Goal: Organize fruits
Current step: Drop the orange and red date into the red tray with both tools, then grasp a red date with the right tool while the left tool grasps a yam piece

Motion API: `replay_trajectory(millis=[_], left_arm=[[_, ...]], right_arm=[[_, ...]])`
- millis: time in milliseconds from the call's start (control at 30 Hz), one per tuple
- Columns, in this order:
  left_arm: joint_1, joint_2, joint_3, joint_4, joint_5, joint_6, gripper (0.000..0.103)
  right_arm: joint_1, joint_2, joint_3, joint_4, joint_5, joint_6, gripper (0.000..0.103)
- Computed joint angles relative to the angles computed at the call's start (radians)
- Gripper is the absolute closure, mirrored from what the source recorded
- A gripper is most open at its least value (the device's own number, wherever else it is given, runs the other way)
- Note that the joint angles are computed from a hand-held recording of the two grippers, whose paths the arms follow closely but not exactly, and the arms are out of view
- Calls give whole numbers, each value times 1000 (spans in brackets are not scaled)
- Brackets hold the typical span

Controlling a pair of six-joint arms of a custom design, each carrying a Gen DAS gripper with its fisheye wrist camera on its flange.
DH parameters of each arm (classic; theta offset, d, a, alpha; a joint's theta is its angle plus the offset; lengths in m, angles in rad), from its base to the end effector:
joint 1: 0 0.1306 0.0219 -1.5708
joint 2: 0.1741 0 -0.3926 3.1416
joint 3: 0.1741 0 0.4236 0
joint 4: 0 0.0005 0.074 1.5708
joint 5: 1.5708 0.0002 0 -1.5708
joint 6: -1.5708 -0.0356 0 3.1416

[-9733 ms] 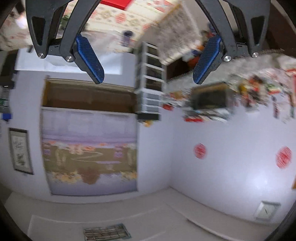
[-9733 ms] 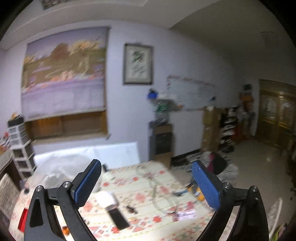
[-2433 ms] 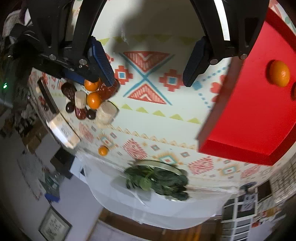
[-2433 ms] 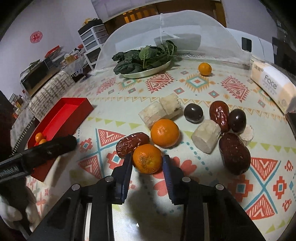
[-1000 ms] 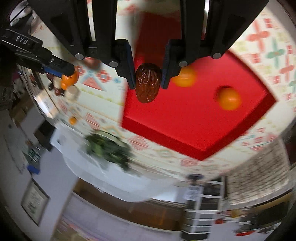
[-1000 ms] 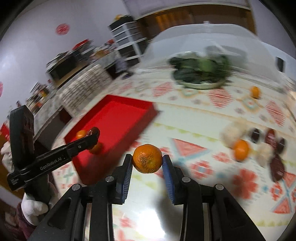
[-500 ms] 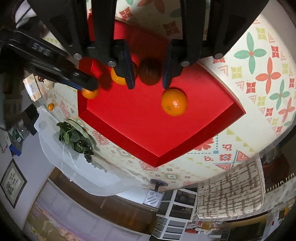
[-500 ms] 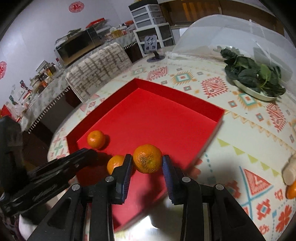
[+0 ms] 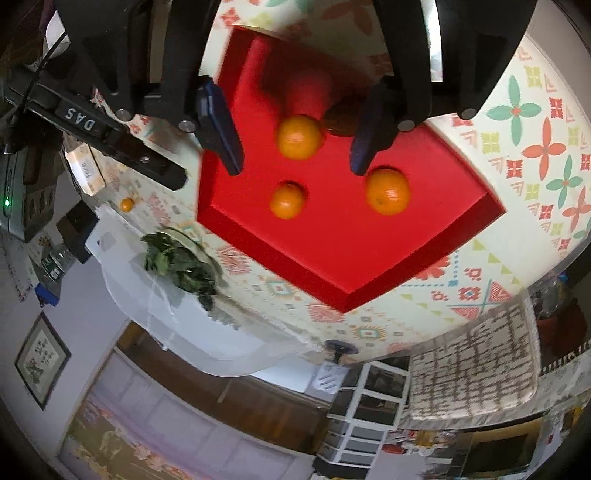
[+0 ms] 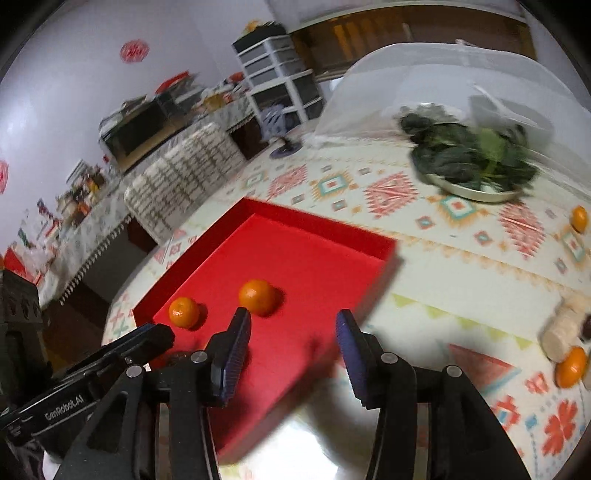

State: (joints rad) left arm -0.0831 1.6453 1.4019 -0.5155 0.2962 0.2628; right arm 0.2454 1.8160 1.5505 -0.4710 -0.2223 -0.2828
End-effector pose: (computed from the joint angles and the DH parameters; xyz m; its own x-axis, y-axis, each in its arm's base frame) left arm 0.6049 -0.0613 0.3345 -0.7377 -0.1879 -0.6485 0.1023 0.9183 -0.3825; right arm 0.6490 0.1701 0.3049 -0.7360 0.0963 -0.6701 -0.1979 0.9160 0.3489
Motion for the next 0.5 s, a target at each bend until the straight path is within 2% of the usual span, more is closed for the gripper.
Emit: replay_trajectory(millis=[233, 367, 500], left_arm=[[-76, -15, 14, -14, 17, -49, 36], [-130, -10, 30, -26, 26, -86, 31], [-189, 16, 61, -58, 48, -108, 31]], right_arm=[[-99, -177, -207, 101, 15, -55, 50], [-185, -301, -339, 135, 83, -56, 44], [-270, -374, -425, 118, 154, -51, 43]])
